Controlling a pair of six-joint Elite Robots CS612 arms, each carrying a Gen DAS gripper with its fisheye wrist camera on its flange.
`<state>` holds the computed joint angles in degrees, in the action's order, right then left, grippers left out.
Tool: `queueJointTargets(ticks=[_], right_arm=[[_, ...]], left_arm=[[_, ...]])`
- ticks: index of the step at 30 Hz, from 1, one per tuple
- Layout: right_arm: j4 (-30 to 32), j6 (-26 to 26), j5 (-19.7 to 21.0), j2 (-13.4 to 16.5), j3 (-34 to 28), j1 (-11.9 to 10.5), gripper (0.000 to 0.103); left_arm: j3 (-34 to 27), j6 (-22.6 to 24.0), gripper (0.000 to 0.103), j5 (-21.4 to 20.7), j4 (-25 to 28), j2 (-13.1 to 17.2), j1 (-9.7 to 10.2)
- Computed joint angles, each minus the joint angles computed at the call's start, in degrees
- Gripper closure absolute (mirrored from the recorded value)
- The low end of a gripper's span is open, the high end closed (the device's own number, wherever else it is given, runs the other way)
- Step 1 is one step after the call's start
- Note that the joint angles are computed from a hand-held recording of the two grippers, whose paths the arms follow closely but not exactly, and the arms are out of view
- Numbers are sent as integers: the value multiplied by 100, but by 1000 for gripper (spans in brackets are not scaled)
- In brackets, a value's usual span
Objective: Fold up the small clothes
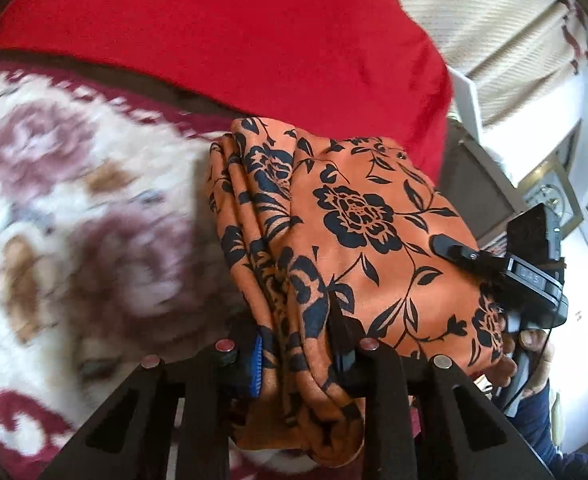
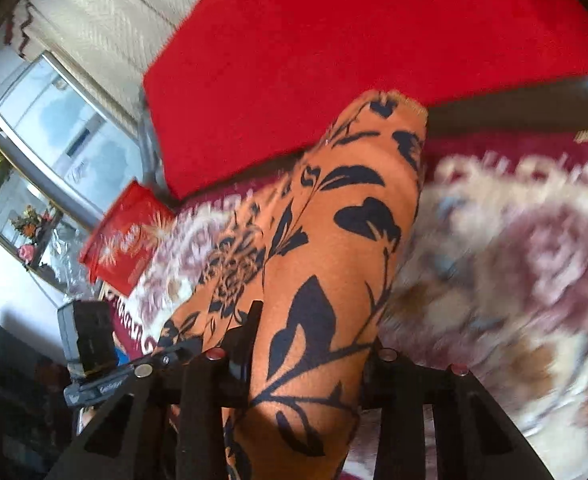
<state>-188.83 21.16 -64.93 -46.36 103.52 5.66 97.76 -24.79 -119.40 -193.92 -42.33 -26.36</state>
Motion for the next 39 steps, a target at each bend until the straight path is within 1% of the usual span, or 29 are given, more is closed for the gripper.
queueJointTargets(ticks=[1, 2, 3, 4, 5, 6, 7, 8, 9, 10, 11, 12, 13, 16, 17, 18, 19, 22, 24, 25, 26, 27, 28, 29, 30, 33, 35, 38, 39], right_arm=[[-99, 51, 43, -52, 86, -89, 65], [-109, 103, 124, -69, 147, -161, 65], [-36, 128, 238, -54, 189, -260, 61], [-14, 164, 261, -8, 221, -335, 57], [0, 238, 161, 45, 249, -373, 52], [164, 344, 45, 105, 228, -371, 46], [292, 603, 77, 185, 284, -428, 44], [179, 808, 294, 226, 331, -487, 42], [-173, 1020, 591, 248, 459, -591, 38], [-639, 1156, 656, 294, 554, -628, 36], [-864, 1185, 659, 272, 627, -663, 33], [-988, 1226, 717, 261, 656, -700, 30], [-1004, 1252, 824, 255, 652, -739, 30], [-744, 1193, 799, 263, 526, -735, 30], [-700, 1231, 821, 302, 472, -716, 30], [-637, 1278, 850, 343, 399, -696, 30], [-538, 1298, 922, 369, 358, -726, 30], [-504, 1340, 1022, 450, 278, -746, 30], [-463, 1395, 995, 572, 140, -668, 30], [-331, 1302, 991, 557, 116, -652, 30], [-246, 1213, 948, 584, 25, -583, 30], [-161, 1111, 875, 576, -13, -536, 30], [-25, 970, 791, 550, -36, -502, 30], [83, 871, 733, 531, -59, -476, 32], [124, 816, 706, 524, -74, -456, 33], [276, 646, 546, 489, -109, -400, 41], [329, 582, 439, 472, -137, -344, 42], [341, 645, 421, 485, -174, -313, 43], [316, 675, 440, 488, -165, -317, 41]], left_arm=[[-42, 95, 74, 165, 128, -2, -91], [-75, 225, 70, 342, 310, -2, -169], [-123, 376, 65, 570, 604, 10, -261], [-100, 482, 60, 617, 759, 2, -263], [-101, 523, 50, 681, 900, 6, -284], [-53, 445, 47, 673, 801, -3, -276], [0, 375, 47, 648, 673, -25, -259], [69, 315, 43, 685, 519, -76, -235], [125, 264, 36, 791, 327, -124, -217], [122, 240, 32, 820, 208, -121, -189], [84, 210, 29, 802, 152, -109, -167], [5, 197, 29, 788, 177, -73, -154], [-47, 203, 29, 791, 250, -52, -152], [-304, 192, 29, 559, 619, 84, -159], [-266, 226, 29, 535, 698, 52, -174], [-321, 235, 29, 532, 799, 85, -186], [-339, 214, 29, 458, 869, 109, -171], [-401, 129, 29, 356, 929, 167, -168], [-400, 103, 29, 312, 913, 170, -171], [-406, 91, 29, 316, 925, 179, -174], [-421, 64, 31, 281, 943, 192, -171], [-455, 62, 41, 186, 939, 226, -159], [-513, 70, 44, 100, 984, 250, -165], [-513, 87, 46, 114, 996, 246, -168], [-514, 100, 51, 109, 997, 242, -170], [-505, 193, 56, 77, 1003, 221, -165], [-509, 194, 57, 54, 1001, 223, -159], [-514, 170, 57, 36, 1000, 230, -157], [-513, 207, 56, 46, 1017, 220, -160]])
